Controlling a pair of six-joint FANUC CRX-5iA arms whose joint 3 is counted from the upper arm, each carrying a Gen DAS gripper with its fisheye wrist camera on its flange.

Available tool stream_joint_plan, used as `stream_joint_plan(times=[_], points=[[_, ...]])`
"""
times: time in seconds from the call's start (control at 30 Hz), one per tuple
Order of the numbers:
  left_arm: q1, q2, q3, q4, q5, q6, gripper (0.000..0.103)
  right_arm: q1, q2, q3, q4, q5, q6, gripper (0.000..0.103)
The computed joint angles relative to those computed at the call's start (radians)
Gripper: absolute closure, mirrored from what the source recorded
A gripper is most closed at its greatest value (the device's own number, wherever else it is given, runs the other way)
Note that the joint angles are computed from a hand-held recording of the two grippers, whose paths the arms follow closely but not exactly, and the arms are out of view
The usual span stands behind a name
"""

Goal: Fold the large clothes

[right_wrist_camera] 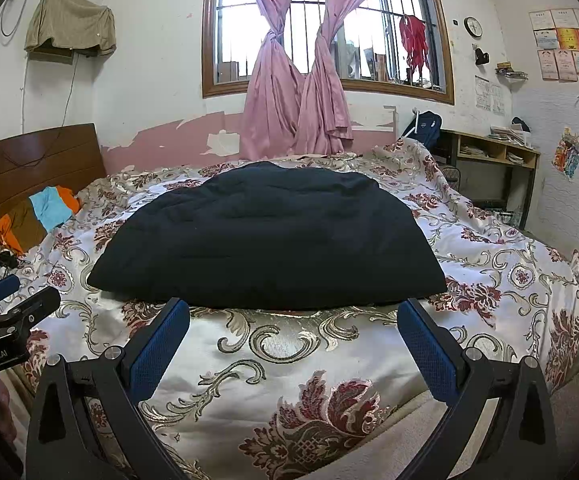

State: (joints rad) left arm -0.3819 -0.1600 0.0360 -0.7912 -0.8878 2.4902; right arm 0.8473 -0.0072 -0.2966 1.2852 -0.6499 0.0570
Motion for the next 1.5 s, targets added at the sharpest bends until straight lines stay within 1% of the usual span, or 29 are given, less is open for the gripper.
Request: stream_joint_plan(times=[0.53, 0.63, 0.67, 0.73, 0.9, 1.17, 1.3, 1.5], points=[[0.005, -0.002, -0.004, 0.006, 0.006, -0.001, 0.0, 0.003, 0.002, 0.001, 0.0, -0.004, -0.002, 0.001], [0.007, -0.001, -0.001, 0.004, -0.008, 0.017, 0.0, 0.004, 0.002, 0.002, -0.002, -0.005, -0.002, 0.001], [-0.008, 0.01, 0.013, -0.018, -0.043, 0.032, 0.0, 0.004, 0.002, 0.002, -0.002, -0.004, -0.002, 0.001], [-0.028, 0.018, 0.023, -0.05, -0.07, 0.041, 0.0, 0.005, 0.001, -0.001, 0.0, -0.004, -0.007, 0.001], [-0.059, 0.021, 0.029, -0.104, -0.092, 0.054, 0.0, 0.005, 0.002, 0.001, -0.001, -0.005, -0.004, 0.001], [-0.07, 0.018, 0.027, -0.124, -0.096, 0.052, 0.0, 0.006, 0.003, 0.003, -0.002, -0.006, -0.003, 0.001], [-0.099, 0.019, 0.027, -0.174, -0.118, 0.081, 0.0, 0.007, 0.003, 0.003, -0.003, -0.007, -0.003, 0.001], [-0.107, 0.019, 0.027, -0.191, -0.121, 0.081, 0.0, 0.007, 0.003, 0.003, -0.003, -0.007, -0.003, 0.001]])
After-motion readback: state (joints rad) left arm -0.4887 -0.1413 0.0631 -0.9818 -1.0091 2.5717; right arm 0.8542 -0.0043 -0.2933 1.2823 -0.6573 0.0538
